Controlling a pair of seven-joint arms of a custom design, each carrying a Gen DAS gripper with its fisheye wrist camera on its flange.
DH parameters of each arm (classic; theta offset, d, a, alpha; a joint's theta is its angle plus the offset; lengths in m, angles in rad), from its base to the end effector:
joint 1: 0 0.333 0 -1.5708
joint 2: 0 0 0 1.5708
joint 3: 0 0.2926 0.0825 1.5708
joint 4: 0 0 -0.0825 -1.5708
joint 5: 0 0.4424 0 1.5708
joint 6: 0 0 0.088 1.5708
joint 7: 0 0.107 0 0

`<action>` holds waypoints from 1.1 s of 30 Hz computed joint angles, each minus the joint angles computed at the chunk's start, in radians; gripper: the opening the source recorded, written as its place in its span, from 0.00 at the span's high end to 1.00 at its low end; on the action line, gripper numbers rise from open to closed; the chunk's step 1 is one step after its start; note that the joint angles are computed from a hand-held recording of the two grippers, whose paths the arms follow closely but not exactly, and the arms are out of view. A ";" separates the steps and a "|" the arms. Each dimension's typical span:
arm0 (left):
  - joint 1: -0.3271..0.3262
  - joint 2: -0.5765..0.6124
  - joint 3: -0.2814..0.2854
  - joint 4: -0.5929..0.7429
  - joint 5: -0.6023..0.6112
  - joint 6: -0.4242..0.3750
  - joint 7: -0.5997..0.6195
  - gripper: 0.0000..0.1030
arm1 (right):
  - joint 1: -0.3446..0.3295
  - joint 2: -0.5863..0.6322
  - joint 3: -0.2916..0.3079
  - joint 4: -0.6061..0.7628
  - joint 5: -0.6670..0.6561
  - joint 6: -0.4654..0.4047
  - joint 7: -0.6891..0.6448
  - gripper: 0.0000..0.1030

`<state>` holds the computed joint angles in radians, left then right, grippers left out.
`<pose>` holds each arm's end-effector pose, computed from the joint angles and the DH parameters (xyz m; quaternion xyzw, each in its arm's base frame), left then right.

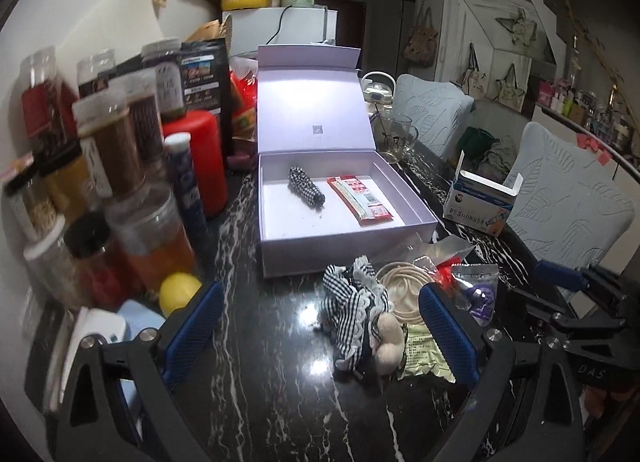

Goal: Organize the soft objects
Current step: 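Move both tools back over the remaining pile of items, then grasp the lace-trimmed gingham cloth with the left tool while the right tool grasps the silver-purple bag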

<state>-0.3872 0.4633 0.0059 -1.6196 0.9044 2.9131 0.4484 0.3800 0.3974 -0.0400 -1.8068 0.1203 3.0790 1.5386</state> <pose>0.6848 -0.3273 0.3852 -0.6117 0.6521 -0.3533 0.2752 0.6932 0.2380 0.3743 -0.7197 0.5498 -0.2317 0.3549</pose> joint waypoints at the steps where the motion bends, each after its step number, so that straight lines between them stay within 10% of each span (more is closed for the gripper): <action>1: -0.010 0.000 0.012 -0.007 0.012 0.002 -0.029 0.03 | 0.023 0.004 -0.026 -0.006 -0.010 0.003 0.024 0.36; 14: 0.035 0.084 -0.066 0.014 -0.178 -0.017 0.152 0.03 | 0.043 0.055 -0.082 -0.016 -0.025 -0.012 0.128 0.36; 30: 0.004 0.209 -0.061 0.177 -0.352 -0.060 0.339 0.03 | -0.219 0.175 0.238 0.135 0.262 -0.083 -0.175 0.37; 33: -0.011 0.245 -0.040 0.231 -0.342 -0.097 0.333 0.03 | -0.236 0.193 0.258 0.157 0.306 -0.096 -0.224 0.59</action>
<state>-0.3982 0.7084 -0.0345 -1.3881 0.5622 2.8165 0.7817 0.1443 0.5903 0.2182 -1.6499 0.4259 2.9826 1.3148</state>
